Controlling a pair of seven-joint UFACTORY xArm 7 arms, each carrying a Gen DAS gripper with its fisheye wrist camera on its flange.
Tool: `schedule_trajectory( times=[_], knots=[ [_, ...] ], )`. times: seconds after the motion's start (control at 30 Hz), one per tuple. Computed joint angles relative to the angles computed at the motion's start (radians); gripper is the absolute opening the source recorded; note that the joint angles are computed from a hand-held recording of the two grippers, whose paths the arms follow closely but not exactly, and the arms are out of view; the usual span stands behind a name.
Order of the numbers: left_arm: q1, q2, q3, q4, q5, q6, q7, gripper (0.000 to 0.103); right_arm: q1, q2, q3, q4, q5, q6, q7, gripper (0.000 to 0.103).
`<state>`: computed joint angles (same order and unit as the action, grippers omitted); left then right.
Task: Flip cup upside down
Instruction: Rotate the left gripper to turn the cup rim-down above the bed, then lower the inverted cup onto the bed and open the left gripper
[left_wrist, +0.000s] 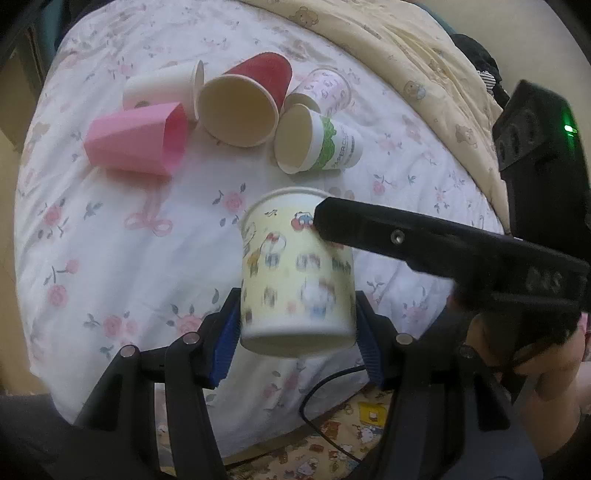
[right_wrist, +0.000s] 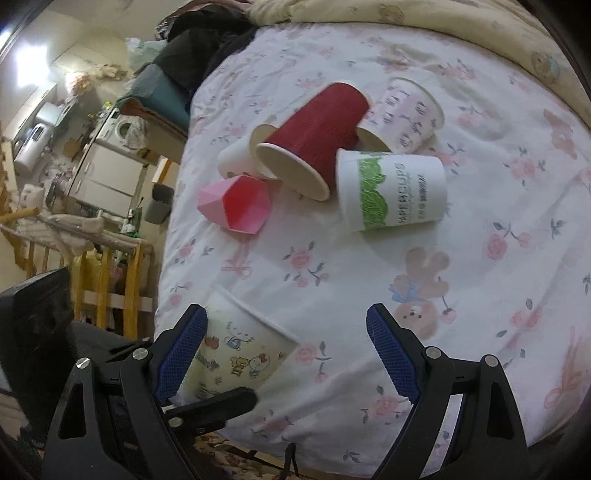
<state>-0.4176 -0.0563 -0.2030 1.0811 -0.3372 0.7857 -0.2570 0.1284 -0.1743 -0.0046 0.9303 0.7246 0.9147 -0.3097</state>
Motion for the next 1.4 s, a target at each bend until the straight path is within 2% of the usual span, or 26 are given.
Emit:
schedule_trajectory(
  times=[0.17, 0.57, 0.7, 1.03, 1.4],
  knots=[
    [0.001, -0.010, -0.002, -0.009, 0.033, -0.010, -0.017, 0.053, -0.019, 0.027, -0.005, 0.005, -0.019, 0.024, 0.058, 0.091],
    [0.006, -0.017, -0.006, -0.004, 0.149, -0.026, -0.086, 0.052, -0.043, 0.045, -0.002, 0.003, -0.028, 0.053, 0.093, 0.091],
    [0.014, 0.038, -0.005, 0.058, 0.253, 0.004, -0.158, 0.052, -0.049, 0.007, -0.001, -0.019, -0.065, -0.002, 0.117, 0.091],
    [-0.012, 0.216, 0.013, 0.225, 0.405, 0.044, -0.294, 0.052, -0.073, -0.071, -0.039, -0.073, -0.123, -0.103, 0.187, 0.091],
    [-0.044, 0.330, 0.034, 0.305, 0.437, 0.051, -0.340, 0.052, -0.077, -0.083, -0.062, -0.074, -0.133, -0.107, 0.204, 0.092]
  ],
)
